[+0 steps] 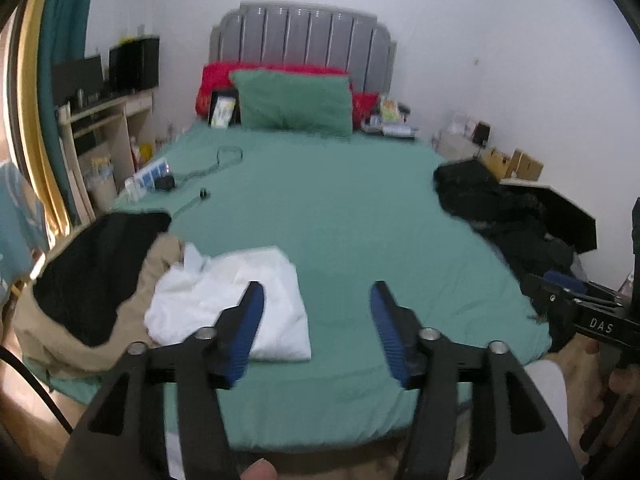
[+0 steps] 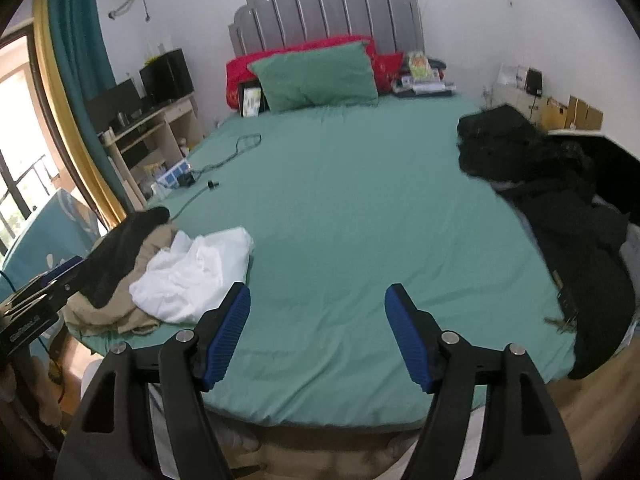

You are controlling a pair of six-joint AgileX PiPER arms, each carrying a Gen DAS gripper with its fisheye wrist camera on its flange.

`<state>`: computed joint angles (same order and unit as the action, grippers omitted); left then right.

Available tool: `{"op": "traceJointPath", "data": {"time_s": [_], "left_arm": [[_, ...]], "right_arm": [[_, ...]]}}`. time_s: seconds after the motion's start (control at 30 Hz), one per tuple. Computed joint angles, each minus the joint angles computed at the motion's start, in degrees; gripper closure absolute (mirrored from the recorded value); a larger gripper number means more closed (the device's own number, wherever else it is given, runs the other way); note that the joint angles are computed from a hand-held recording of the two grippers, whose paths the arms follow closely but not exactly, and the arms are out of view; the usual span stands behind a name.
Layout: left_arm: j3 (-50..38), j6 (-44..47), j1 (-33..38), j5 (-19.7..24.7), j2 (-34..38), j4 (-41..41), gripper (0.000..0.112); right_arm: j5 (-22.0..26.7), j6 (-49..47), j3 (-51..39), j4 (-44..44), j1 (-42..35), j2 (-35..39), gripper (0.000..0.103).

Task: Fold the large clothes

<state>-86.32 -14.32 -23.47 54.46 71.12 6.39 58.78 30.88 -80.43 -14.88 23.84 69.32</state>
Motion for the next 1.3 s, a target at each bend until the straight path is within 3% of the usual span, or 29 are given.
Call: {"op": "traceJointPath", "data": {"time_s": [0.33, 0.53, 1.1, 1.3], "left_arm": [[0.5, -4.9, -2.9, -3.7, -4.1, 6.0, 0.041], [2.9, -9.6, -4.9, -5.2, -5.7, 12.0, 0.039], [6.9, -3.7, 1.7, -7.4, -6.0, 2.4, 0.039], [7.7, -5.6, 1.0, -8.1, -6.5, 5.0, 0.039]], "right_arm": [[2.4, 6.0, -5.3, -12.5, 9.5, -1.7, 0.018], [0.0, 10.6, -4.2, -20.0, 14.3, -2.1, 0.011], [-3.4, 8.2, -1.0, -15.7, 11.6, 0.1, 0.011], [-3.3, 7.8, -0.8, -14.9, 11.7, 0.5, 0.011]]}}
